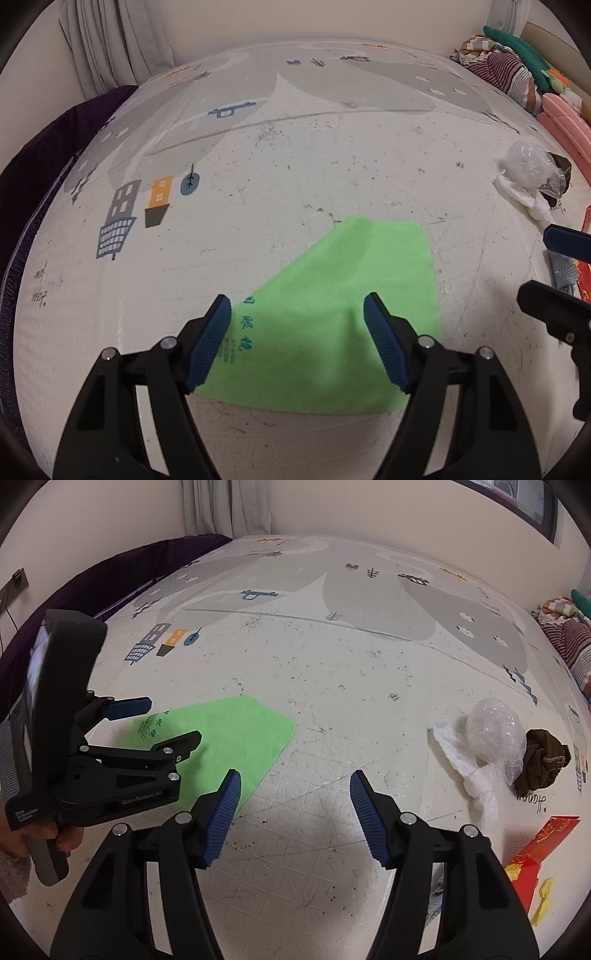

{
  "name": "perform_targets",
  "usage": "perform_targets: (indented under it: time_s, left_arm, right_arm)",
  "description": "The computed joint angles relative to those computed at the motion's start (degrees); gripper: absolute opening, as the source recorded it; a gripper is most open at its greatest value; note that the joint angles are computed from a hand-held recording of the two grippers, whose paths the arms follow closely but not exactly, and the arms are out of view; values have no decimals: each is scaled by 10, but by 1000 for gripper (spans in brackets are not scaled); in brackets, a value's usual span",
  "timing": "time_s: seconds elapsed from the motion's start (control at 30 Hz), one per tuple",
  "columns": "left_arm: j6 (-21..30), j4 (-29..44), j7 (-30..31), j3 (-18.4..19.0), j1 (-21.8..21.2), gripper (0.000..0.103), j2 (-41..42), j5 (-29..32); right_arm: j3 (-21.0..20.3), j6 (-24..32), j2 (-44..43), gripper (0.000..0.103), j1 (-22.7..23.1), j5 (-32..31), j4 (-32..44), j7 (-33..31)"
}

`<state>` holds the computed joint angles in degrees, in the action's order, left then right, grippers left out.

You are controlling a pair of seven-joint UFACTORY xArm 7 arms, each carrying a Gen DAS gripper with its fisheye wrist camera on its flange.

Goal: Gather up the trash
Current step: 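Reach the left tool to the green cloth and close on it, then grasp the grey sock with the right tool while the left tool holds the green cloth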

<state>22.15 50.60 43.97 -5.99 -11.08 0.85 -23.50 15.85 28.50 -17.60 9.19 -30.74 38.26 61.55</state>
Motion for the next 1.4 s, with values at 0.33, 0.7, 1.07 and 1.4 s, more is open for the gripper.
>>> perform_targets:
  time_s: [0.33, 0.7, 1.07, 1.4]
  left_arm:
    - [-3, -47, 21, -10, -15, 20, -27, 4]
    - [9, -145, 104, 22, -90, 4, -135, -40]
    - [45, -163, 104, 42, -119, 4, -192, -54]
    - [63, -182, 114, 51, -157, 4, -231, -82]
  right_arm:
    - [-5, -6, 1, 59, 6, 13, -8, -10]
    - [-1, 27, -70, 59, 0, 39, -46, -16]
    - [19, 92, -173, 59, -1, 88, -101, -16]
    - [33, 165, -228, 75, -9, 104, -159, 33]
